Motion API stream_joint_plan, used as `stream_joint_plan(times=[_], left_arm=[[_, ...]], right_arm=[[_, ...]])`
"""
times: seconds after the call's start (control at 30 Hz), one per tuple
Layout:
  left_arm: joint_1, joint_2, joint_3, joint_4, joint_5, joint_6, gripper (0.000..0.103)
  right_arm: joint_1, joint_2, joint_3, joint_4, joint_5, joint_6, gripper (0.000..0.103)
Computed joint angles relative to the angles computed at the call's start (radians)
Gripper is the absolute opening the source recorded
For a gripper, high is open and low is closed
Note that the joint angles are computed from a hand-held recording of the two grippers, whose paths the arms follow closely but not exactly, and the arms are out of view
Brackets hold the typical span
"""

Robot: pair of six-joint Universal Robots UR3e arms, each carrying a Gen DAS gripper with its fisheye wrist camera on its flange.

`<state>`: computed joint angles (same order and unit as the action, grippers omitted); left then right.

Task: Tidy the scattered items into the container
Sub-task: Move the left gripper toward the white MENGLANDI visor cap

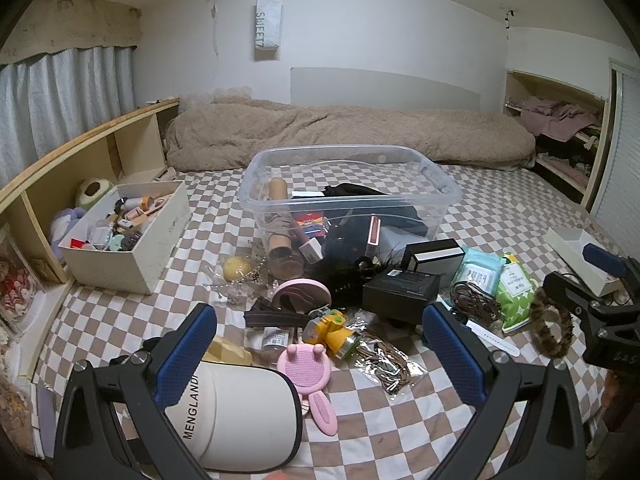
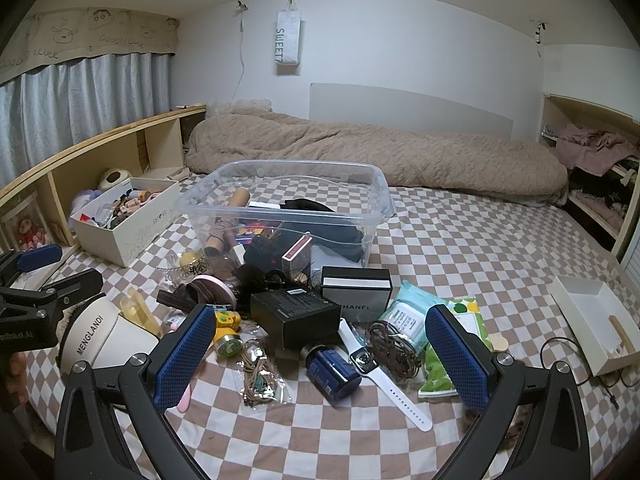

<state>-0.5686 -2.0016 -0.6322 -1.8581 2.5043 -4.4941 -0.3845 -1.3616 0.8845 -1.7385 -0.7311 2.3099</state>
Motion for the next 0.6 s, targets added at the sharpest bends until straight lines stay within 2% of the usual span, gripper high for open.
stream_joint_plan(times=[0.07,0.17,0.27,0.4,0.43,0.47,0.6], left_arm=[[0.009,0.07,-0.14,0.15,-0.025,0.075,0.103],[0.019,0.121,-0.243,0.243,-0.044,0.112,0.103],[0.034,0.165,-0.319,0.293,-0.066,0.132,0.103],[0.06,0.218,-0.396,0.296,-0.104,0.132,0.103],[0.069,0.237,-0.428,0.318,-0.122,0.146,0.103],[0.082,0.275,-0.495,0.394,-0.154,0.206,0.103],[0.106,0.341,-0.597,0.42,-0.187,0.206,0.103]], right_arm=[[0.001,0.002,-0.003,0.002,0.001,0.002,0.103],[0.004,0.008,-0.002,-0.002,0.001,0.008,0.103],[0.005,0.012,0.001,-0.004,-0.001,0.012,0.103],[0.004,0.013,0.017,-0.005,-0.002,0.007,0.103],[0.004,0.01,0.028,-0.009,-0.003,0.002,0.103],[0.005,0.007,0.043,-0.018,-0.005,0.0,0.103],[0.009,-0.001,0.089,-0.036,-0.011,-0.006,0.103]])
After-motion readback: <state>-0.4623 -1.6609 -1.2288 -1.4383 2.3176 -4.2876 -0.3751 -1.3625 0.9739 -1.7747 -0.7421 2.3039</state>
